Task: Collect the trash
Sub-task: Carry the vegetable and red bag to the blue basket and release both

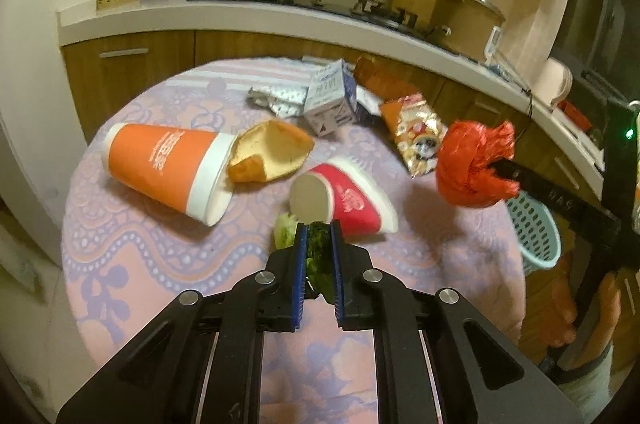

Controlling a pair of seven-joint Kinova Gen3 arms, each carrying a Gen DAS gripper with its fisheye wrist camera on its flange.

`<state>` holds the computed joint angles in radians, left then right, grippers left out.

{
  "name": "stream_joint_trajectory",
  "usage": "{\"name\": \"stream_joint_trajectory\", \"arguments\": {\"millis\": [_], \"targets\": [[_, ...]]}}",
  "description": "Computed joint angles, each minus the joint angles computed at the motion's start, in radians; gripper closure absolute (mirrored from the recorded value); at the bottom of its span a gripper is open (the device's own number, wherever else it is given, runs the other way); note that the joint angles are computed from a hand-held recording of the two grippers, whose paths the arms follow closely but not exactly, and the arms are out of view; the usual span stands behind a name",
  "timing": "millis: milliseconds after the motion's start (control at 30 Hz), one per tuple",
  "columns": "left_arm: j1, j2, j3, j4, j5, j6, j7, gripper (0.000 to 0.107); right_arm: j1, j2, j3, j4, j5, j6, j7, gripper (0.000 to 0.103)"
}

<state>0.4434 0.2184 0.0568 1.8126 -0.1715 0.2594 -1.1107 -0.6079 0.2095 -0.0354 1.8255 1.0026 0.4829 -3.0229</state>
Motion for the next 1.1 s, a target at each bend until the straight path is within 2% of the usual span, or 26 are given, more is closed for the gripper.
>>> {"name": "stream_joint_trajectory", "arguments": {"millis": [33,67,100,167,233,367,433,467,500,600,667,733,833,933,1100], "targets": [[-0.03,0.004,0.03,-0.003,0.019,0.014,-0.028,0.09,0.0,0.001,-0.001,0.001,-0.001,0.001,0.002,0.071],[-0.041,0.015,0.044,-0.013,0.026,0.043,-0.039,0.083,0.002,0.001,-0.002,0.001,-0.006,0.001,0.007,0.071],[-0.037,0.021,0.04,-0.017,0.021,0.061,-0.034,0.064,0.005,0.003,-0.003,0.0,-0.013,0.0,0.015,0.071],[0.016,0.035,-0.017,-0.019,-0.018,0.077,0.025,0.045,0.013,0.008,-0.006,-0.002,-0.038,-0.005,0.035,0.071],[0.029,0.049,-0.031,-0.025,-0.028,0.087,0.051,0.044,0.025,0.015,-0.006,-0.006,-0.079,-0.015,0.067,0.071],[-0.006,0.09,0.012,-0.072,-0.018,0.147,0.041,0.045,0.022,0.022,0.01,-0.008,-0.125,-0.03,0.104,0.071],[0.049,0.109,-0.029,-0.092,-0.079,0.17,0.11,0.052,0.012,0.021,0.023,-0.003,-0.122,-0.033,0.099,0.071],[0.094,0.115,-0.067,-0.106,-0.119,0.195,0.138,0.072,0.011,0.021,0.026,-0.002,-0.125,-0.036,0.102,0.071],[0.121,0.119,-0.089,-0.115,-0.145,0.214,0.15,0.087,0.01,0.019,0.029,0.0,-0.126,-0.039,0.104,0.071],[0.112,0.1,-0.075,-0.095,-0.156,0.188,0.172,0.09,-0.001,0.008,0.042,0.01,-0.102,-0.046,0.082,0.071],[0.132,0.074,-0.086,-0.076,-0.203,0.167,0.214,0.09,-0.006,-0.009,0.047,0.02,-0.069,-0.043,0.054,0.071],[0.111,0.041,-0.06,-0.06,-0.208,0.128,0.215,0.09,-0.004,-0.029,0.044,0.031,-0.029,-0.031,0.018,0.071],[0.13,0.017,-0.055,-0.081,-0.246,0.109,0.233,0.09,0.008,-0.067,0.032,0.053,0.053,-0.002,-0.06,0.071],[0.082,0.045,0.027,-0.16,-0.195,0.11,0.136,0.09,0.027,-0.106,0.011,0.079,0.128,0.043,-0.135,0.071],[0.101,0.125,0.085,-0.311,-0.121,0.144,-0.006,0.09,0.091,-0.175,-0.026,0.13,0.204,0.114,-0.225,0.071]]}}
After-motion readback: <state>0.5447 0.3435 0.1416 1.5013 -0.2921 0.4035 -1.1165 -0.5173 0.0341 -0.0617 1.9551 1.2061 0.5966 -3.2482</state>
